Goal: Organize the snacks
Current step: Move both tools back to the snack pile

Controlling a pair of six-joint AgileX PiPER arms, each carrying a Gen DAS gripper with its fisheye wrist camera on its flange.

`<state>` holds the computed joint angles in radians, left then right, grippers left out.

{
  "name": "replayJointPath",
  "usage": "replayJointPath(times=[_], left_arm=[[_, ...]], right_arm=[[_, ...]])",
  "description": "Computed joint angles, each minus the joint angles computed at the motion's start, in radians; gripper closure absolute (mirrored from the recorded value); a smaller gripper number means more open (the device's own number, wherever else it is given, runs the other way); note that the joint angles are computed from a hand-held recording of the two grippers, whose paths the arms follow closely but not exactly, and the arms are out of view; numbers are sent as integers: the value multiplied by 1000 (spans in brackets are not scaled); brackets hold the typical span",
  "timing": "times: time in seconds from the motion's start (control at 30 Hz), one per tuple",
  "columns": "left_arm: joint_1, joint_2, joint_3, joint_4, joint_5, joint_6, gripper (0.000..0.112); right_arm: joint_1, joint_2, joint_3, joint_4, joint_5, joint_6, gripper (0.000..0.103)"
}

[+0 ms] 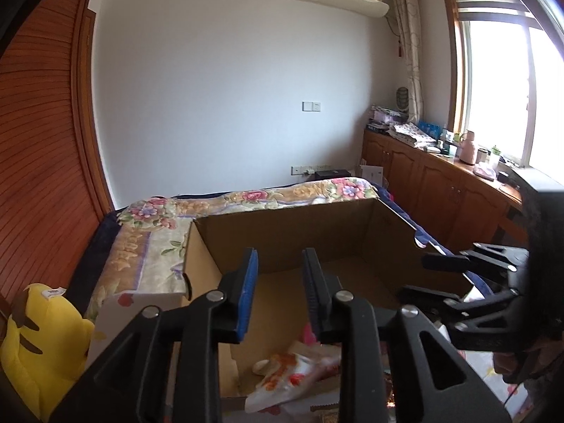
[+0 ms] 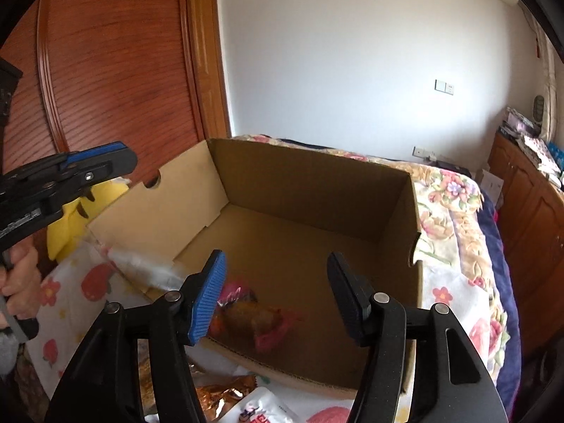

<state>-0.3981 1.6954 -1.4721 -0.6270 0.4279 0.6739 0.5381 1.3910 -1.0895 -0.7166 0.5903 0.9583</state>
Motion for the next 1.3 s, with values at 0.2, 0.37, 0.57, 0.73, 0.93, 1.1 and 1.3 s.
replayJointPath(times=[0.2, 0.37, 0.57, 0.73, 0.93, 1.1, 1.3], left_arm=[[32, -74, 81, -114, 8, 109, 82], [54, -156, 184, -152, 23, 169, 81], [77, -271, 344, -193, 23, 237, 80], [91, -359, 488, -250, 14, 304, 79], [97, -425, 613, -284, 0, 339, 79], [84, -463, 706, -295, -35, 353, 79], [84, -478, 793, -363, -50, 407, 79]], right_arm=[[70, -80, 59, -44, 58, 72, 43], [167, -166, 110, -59, 136, 134, 42], [347, -237, 174, -124, 253, 284, 43], [466, -249, 227, -152, 309, 392, 44], [554, -249, 282, -172, 334, 506, 44], [584, -244, 324, -168, 336, 550, 45], [531, -224, 401, -128, 240, 537, 53]])
